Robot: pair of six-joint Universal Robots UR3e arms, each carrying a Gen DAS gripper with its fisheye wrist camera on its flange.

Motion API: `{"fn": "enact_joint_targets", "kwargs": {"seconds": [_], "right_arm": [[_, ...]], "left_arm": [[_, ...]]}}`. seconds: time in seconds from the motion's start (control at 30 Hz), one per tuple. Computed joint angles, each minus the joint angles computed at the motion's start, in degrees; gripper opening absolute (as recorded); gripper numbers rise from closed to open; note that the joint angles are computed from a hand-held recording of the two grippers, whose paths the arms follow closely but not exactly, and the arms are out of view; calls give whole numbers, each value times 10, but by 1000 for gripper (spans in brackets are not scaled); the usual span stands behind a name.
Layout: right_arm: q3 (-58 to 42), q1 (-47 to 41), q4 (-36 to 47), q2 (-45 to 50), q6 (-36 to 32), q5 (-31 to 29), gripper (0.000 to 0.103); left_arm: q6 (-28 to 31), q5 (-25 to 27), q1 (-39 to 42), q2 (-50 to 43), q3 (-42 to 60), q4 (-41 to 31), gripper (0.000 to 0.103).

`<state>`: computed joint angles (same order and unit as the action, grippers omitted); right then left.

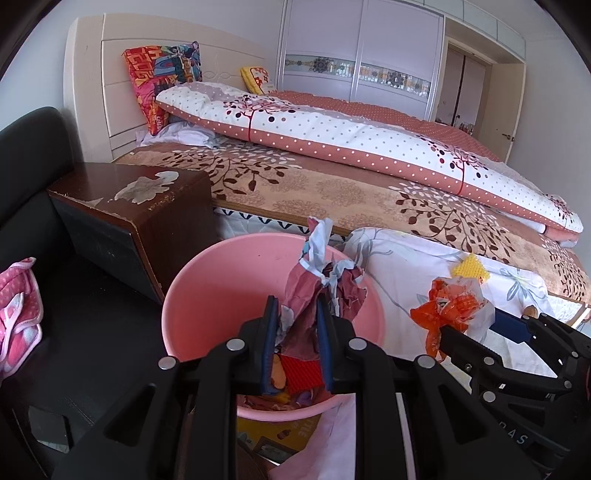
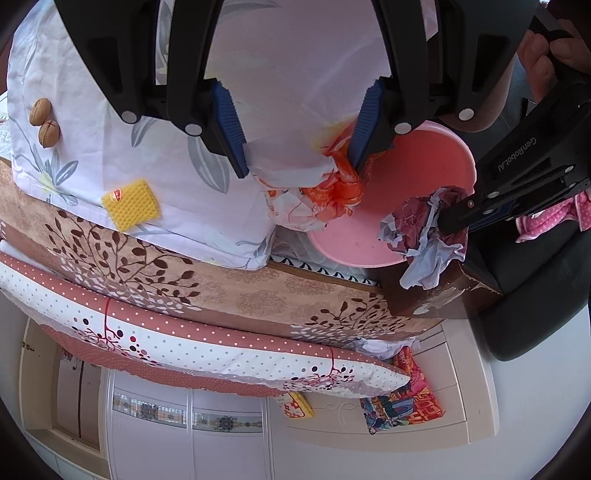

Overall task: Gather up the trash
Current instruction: 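Carry both wrappers to the pink bucket and open both tools to drop them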

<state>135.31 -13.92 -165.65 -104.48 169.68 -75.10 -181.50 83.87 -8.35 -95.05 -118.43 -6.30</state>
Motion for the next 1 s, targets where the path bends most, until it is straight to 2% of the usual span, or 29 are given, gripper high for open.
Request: {"fn": "enact_joint_targets", "kwargs": {"seconds": [0.2,0.43,0.87,1.0], "right_arm": [[-74,60,12,88,21,-20,54],[-174,100,72,174,36,-30,54],[-253,139,96,265,53,-60,55],[-271,145,100,284,54,-69,55]], "left_arm": [[16,-7,30,-11,41,-81,20],[38,-7,48,-45,101,-170,20],[37,-2,60,-112,174,-245,20],[32,0,64,-132,198,-273,24]]}}
